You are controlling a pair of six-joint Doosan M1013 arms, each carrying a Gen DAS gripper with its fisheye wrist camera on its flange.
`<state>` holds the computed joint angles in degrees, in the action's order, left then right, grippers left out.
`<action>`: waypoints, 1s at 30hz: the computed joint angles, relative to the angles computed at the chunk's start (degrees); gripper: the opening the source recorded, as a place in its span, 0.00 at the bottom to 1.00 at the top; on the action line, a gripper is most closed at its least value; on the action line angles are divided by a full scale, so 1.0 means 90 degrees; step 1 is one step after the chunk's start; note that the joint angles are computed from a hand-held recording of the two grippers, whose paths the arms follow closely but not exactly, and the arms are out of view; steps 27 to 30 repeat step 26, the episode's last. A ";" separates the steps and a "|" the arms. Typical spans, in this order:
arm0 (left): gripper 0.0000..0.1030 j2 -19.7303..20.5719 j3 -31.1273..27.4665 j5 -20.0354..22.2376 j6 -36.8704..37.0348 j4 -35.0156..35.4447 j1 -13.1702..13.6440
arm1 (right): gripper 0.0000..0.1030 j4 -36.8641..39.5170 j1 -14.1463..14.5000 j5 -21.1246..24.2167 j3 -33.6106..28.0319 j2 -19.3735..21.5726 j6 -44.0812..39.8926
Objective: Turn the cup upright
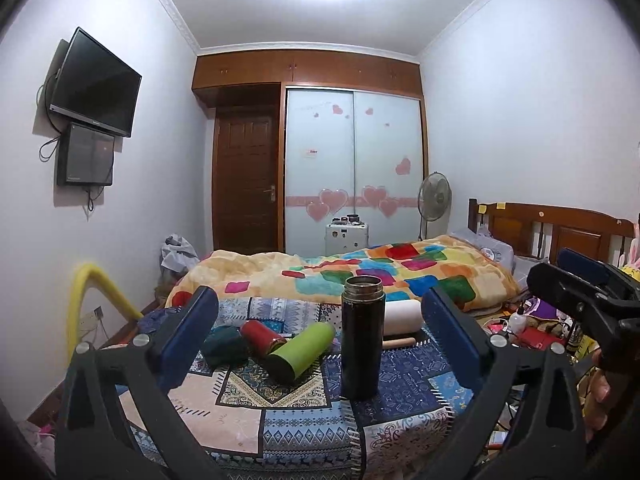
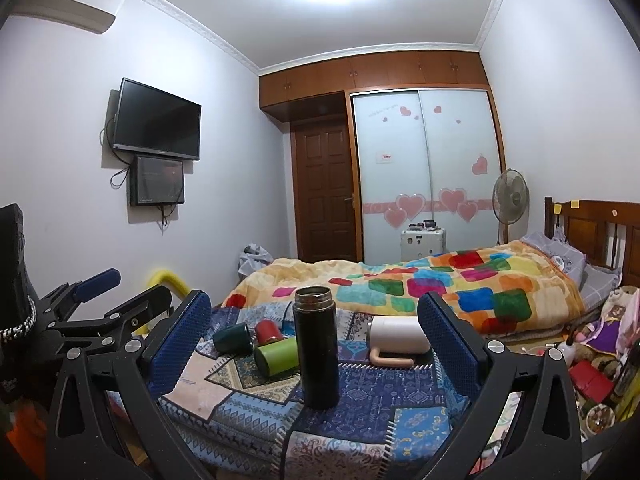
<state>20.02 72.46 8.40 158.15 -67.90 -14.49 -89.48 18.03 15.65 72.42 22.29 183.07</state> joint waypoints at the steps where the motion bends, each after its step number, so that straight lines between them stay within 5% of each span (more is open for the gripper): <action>1: 1.00 0.0000 0.0000 0.0016 -0.0009 0.0008 0.0003 | 1.00 0.0024 0.0002 0.0001 -0.0006 0.0001 -0.0029; 16: 1.00 0.0053 -0.0122 0.0275 -0.1155 0.1024 0.0025 | 1.00 -0.0008 0.0002 -0.0010 -0.0009 -0.0008 0.0004; 30: 1.00 0.0068 -0.0134 0.0348 -0.1263 0.1148 0.0019 | 1.00 0.0053 0.0001 -0.0015 -0.0014 -0.0007 -0.0052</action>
